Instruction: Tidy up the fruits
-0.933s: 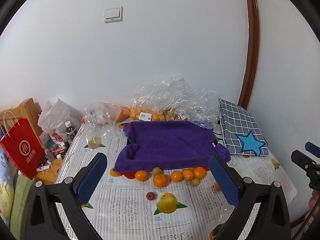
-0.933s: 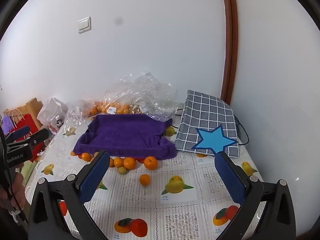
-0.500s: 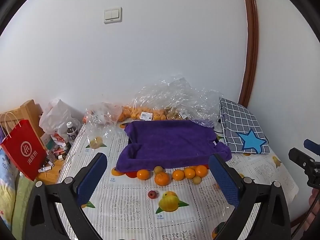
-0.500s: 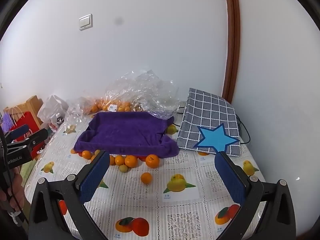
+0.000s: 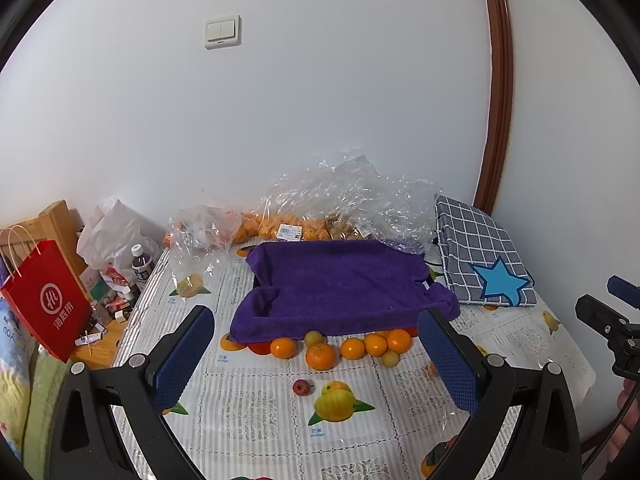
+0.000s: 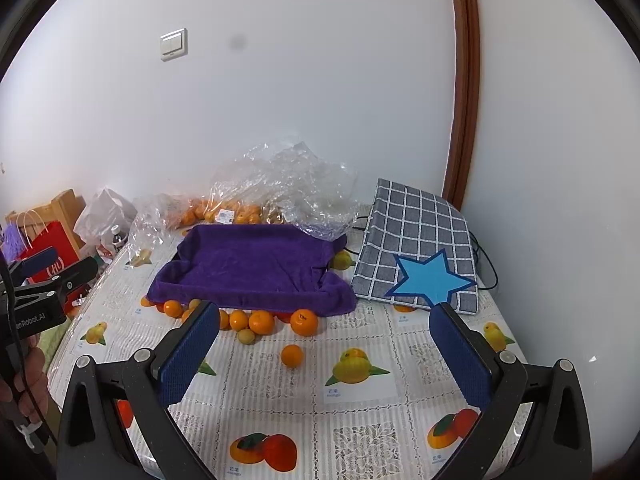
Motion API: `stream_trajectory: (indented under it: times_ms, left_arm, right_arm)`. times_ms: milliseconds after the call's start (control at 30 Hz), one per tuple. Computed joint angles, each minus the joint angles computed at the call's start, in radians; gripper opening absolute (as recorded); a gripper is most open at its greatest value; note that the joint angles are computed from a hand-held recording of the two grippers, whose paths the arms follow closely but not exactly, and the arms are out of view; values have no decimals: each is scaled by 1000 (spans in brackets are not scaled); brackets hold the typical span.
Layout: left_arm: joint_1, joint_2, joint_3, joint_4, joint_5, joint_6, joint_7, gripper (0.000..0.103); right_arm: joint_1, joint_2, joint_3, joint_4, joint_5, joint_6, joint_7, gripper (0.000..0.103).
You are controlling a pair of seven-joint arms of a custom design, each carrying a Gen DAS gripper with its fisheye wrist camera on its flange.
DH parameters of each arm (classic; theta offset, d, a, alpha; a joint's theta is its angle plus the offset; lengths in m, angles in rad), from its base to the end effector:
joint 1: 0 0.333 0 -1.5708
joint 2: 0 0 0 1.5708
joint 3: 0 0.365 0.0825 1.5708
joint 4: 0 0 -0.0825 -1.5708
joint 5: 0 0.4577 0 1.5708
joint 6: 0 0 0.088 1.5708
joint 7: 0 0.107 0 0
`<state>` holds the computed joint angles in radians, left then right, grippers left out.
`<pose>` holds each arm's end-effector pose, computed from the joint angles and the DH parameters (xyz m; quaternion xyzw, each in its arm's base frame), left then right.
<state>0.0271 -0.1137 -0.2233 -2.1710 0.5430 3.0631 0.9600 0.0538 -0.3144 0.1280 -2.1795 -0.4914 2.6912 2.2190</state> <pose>0.5958 -0.1654 0.5681 -0.5806 0.6529 -0.3682 0.3180 0.5520 0.1258 0.6381 -0.6034 0.6683 -0.3288 0.2848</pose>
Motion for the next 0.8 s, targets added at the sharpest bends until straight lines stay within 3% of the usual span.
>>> stream_trajectory:
  times_ms: [467, 800]
  left_arm:
    - [13, -7, -16, -1, 51, -7, -41, 103]
    - [-6, -4, 1, -2, 17, -24, -18, 103]
  right_arm:
    - [3, 2, -2, 0, 14, 11, -14, 103]
    - [2, -1, -2, -13, 20, 17, -12, 103]
